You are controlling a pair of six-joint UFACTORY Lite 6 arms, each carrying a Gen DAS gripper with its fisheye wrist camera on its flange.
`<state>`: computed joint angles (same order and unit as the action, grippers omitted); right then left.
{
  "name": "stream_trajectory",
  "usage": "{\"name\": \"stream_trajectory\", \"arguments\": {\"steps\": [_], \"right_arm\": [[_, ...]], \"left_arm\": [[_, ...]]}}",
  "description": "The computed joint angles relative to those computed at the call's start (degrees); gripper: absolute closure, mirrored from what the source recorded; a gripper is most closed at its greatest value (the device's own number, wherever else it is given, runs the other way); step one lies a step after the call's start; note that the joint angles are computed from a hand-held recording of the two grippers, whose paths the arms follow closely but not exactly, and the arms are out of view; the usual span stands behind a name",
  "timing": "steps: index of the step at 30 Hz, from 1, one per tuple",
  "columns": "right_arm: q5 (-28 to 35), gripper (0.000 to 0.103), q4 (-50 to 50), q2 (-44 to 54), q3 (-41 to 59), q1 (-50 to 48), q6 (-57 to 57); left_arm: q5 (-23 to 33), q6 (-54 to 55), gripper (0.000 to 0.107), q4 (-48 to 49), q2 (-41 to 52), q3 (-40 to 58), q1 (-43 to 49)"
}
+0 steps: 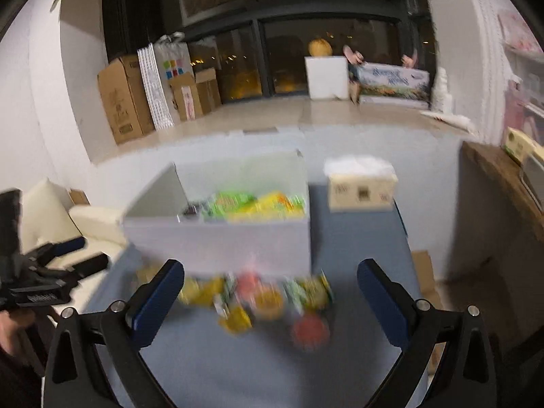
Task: Organize snacks
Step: 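Move the right gripper to the red jelly cup and grasp it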
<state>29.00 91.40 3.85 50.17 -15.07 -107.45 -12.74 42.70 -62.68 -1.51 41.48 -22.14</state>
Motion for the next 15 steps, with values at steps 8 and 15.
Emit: {"name": "stream_trajectory", "arguments": {"steps": [8, 15], "right_arm": [[1.6, 0.0, 9.9, 5.9, -8.5, -5.9, -14.6], [-3.4, 0.0, 9.1, 16.9, 2.2, -0.2, -9.9]], "left_arm": [[-7.9, -10.7, 0.004, -2.0, -4.8, -14.7, -12.2], [-8.4, -12.8, 0.004, -2.4, -7.6, -18.5, -13.1]]}}
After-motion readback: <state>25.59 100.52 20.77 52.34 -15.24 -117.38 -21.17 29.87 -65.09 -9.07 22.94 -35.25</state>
